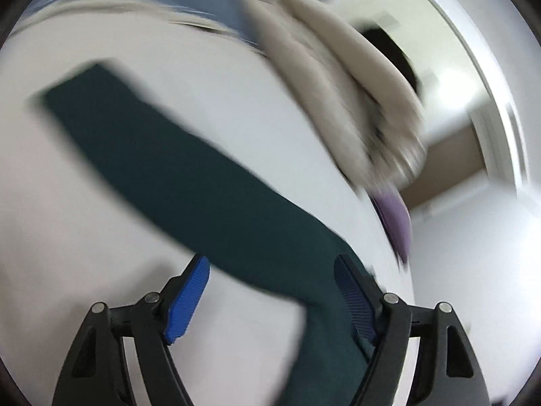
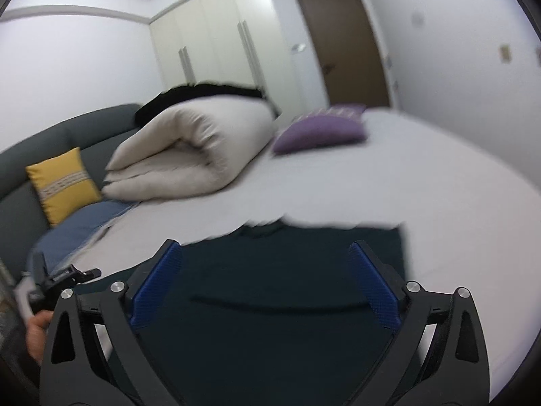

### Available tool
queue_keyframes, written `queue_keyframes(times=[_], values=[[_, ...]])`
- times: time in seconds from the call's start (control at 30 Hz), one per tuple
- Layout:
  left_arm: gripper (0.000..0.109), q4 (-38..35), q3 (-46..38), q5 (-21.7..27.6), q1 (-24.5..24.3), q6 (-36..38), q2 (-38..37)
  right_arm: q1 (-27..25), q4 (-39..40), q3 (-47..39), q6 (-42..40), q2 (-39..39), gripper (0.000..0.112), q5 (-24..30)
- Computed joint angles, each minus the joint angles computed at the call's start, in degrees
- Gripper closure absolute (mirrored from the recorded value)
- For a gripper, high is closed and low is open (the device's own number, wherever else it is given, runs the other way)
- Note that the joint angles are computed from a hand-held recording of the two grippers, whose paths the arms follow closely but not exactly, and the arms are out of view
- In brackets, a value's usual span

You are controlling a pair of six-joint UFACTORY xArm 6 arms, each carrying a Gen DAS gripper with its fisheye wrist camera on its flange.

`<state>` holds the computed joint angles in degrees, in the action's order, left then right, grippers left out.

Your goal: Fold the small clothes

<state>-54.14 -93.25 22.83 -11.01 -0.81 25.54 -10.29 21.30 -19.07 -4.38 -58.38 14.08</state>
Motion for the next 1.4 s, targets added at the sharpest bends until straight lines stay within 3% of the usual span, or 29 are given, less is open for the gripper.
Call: queue_keyframes(times=[0.13, 0.23, 0.3, 0.37, 0.43, 0.53, 0.63, 0.77, 0.9, 1.13, 1.17, 1.23, 1.27, 1.33, 1.4], values=[[0.034, -2.7, 6.5, -4.5, 5.7, -5.1, -2.4, 5.9, 1.8, -0.4, 4.9, 2.8, 0.013, 3.2], [0.04, -7.0, 4.6, -4.0, 7.9, -5.6, -0.2, 9.1, 2.0, -0.3, 9.6, 5.5, 0.023, 2.8], [0.042, -3.7, 1.3, -4.3, 8.1, -9.2, 2.1, 11.4, 1.3, 0.8, 13.6, 6.4, 0.027, 1.8], [0.059, 1.7, -2.0, -3.9, 8.1, -14.4, 4.9, 12.9, 3.8, 0.7, 13.0, 9.7, 0.028, -1.4], [0.094, 6.4, -5.8, -1.5, 8.9, -19.0, 8.0, 14.0, 3.5, 1.2, 14.0, 11.1, 0.029, -3.4], [0.1, 12.2, -7.5, -0.5, 9.1, -23.3, 8.9, 13.3, 4.2, 2.5, 13.9, 8.8, 0.031, -2.6], [0.1, 20.3, -8.7, -2.9, 7.0, -24.9, 7.7, 9.4, 6.9, 3.4, 10.3, 4.2, 0.033, 1.6], [0.1, 26.9, -16.5, -0.2, 1.8, -19.6, 8.7, 4.0, 10.1, 4.7, 6.9, -1.0, 0.034, 6.9], [0.1, 36.9, -29.5, 6.2, -7.4, -12.2, 13.3, -0.6, 13.6, 7.1, 4.2, -5.0, 0.034, 10.1], [0.095, 47.1, -36.0, 10.8, -22.9, -3.1, 19.5, -11.6, 19.7, 10.0, -1.8, -10.8, 0.034, 17.6], [0.091, 47.5, -37.8, 12.8, -23.8, -2.4, 21.1, -13.1, 20.3, 10.0, -2.6, -10.6, 0.034, 18.8], [0.065, 46.7, -43.8, 20.2, -25.0, -0.9, 25.3, -16.2, 22.0, 9.0, -5.0, -8.1, 0.034, 21.4], [0.061, 46.6, -43.8, 21.4, -25.1, -0.6, 25.6, -16.9, 22.8, 8.8, -5.5, -7.2, 0.034, 22.1], [0.043, 46.8, -39.0, 20.2, -25.0, -0.8, 22.7, -17.3, 25.1, 7.3, -7.4, -2.7, 0.032, 22.4], [0.031, 44.4, -29.5, 15.4, -24.3, 1.4, 16.7, -15.8, 28.4, 6.0, -10.3, 1.3, 0.032, 21.2]])
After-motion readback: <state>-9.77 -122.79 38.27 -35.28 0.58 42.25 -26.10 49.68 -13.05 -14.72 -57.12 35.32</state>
